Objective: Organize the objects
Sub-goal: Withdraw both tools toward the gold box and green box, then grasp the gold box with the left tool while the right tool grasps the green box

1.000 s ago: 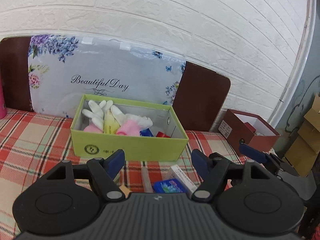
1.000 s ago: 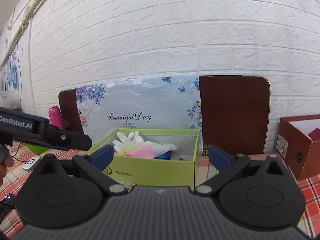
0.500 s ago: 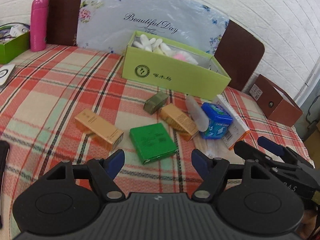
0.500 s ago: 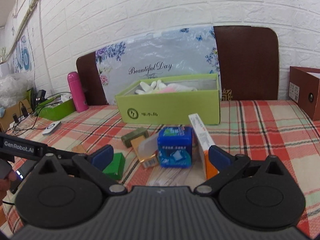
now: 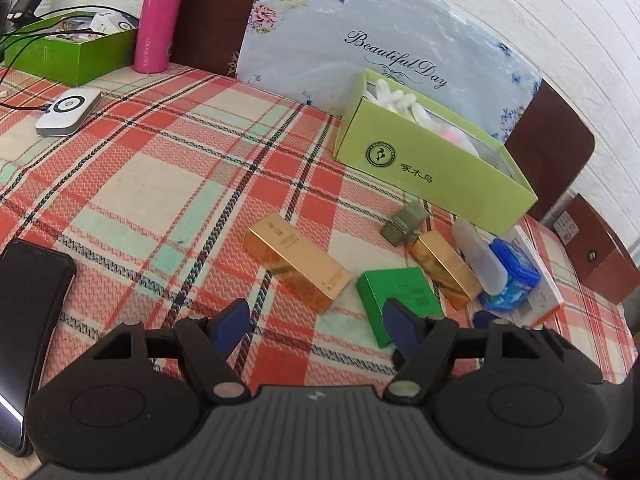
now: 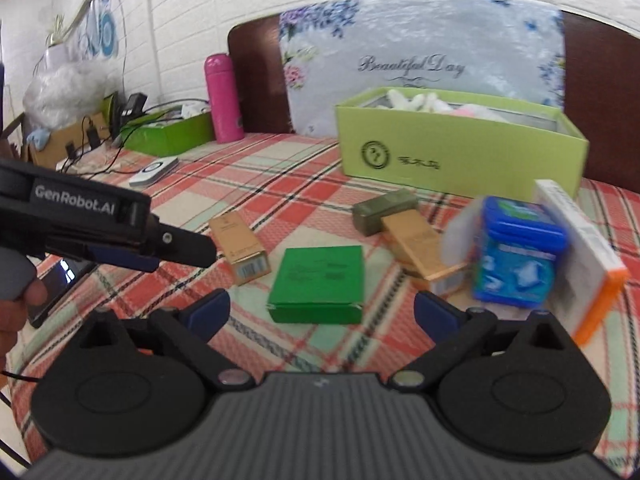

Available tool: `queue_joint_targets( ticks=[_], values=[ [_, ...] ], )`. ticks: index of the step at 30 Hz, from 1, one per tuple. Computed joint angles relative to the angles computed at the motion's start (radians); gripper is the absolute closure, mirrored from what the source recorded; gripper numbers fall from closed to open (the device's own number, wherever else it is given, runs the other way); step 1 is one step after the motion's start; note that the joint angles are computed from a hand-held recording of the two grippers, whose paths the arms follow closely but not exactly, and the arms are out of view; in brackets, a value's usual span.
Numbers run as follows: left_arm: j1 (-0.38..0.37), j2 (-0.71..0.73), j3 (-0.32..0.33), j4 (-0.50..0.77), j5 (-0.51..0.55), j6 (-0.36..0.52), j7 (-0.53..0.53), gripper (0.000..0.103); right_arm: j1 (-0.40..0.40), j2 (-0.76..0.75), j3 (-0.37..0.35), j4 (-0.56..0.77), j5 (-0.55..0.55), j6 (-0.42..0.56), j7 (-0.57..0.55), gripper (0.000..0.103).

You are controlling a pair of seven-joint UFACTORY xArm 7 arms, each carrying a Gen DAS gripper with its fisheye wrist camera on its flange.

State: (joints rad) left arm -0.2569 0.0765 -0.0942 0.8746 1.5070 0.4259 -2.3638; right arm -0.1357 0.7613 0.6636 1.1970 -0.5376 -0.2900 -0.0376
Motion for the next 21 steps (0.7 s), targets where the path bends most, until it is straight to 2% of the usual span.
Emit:
queue_joint_targets(
  ticks=[3, 4, 6, 7, 10, 14, 18, 20, 21],
  values=[
    [0.010, 0.022, 0.011, 0.021, 0.042, -0.014, -0.039, 0.027, 0.102, 0.017, -0.072, 0.068, 0.040, 0.023, -0.023, 0.010],
    [0.014, 0.031, 0.014, 0.029, 0.039, -0.018, -0.038, 0.027, 0.125, 0.024, -0.088, 0.086, 0.056, 0.036, -0.031, 0.015],
    [0.022, 0.052, 0.023, 0.046, 0.017, -0.028, -0.024, 0.027, 0.133, 0.031, -0.091, 0.098, 0.085, 0.061, -0.046, 0.038],
    [0.024, 0.061, 0.027, 0.055, 0.014, -0.030, -0.025, 0.027, 0.113, 0.035, -0.072, 0.091, 0.092, 0.067, -0.055, 0.041],
    [0.034, 0.100, 0.045, 0.095, 0.010, -0.044, -0.025, 0.027, 0.051, 0.019, -0.030, 0.041, 0.092, 0.064, -0.093, 0.041],
    [0.039, 0.169, 0.069, 0.169, -0.050, -0.082, 0.060, 0.031, -0.038, -0.014, 0.025, -0.040, 0.088, 0.060, -0.110, 0.041],
    [0.015, 0.236, 0.098, 0.250, -0.055, -0.130, 0.134, 0.039, -0.118, -0.027, 0.079, -0.098, 0.085, 0.053, -0.097, 0.041],
    [0.003, 0.259, 0.114, 0.278, -0.011, -0.184, 0.137, 0.054, -0.139, -0.037, 0.090, -0.117, 0.078, 0.051, -0.089, 0.041],
    [0.004, 0.266, 0.117, 0.282, 0.006, -0.222, 0.139, 0.067, -0.150, -0.041, 0.096, -0.125, 0.074, 0.050, -0.085, 0.041]
  ],
)
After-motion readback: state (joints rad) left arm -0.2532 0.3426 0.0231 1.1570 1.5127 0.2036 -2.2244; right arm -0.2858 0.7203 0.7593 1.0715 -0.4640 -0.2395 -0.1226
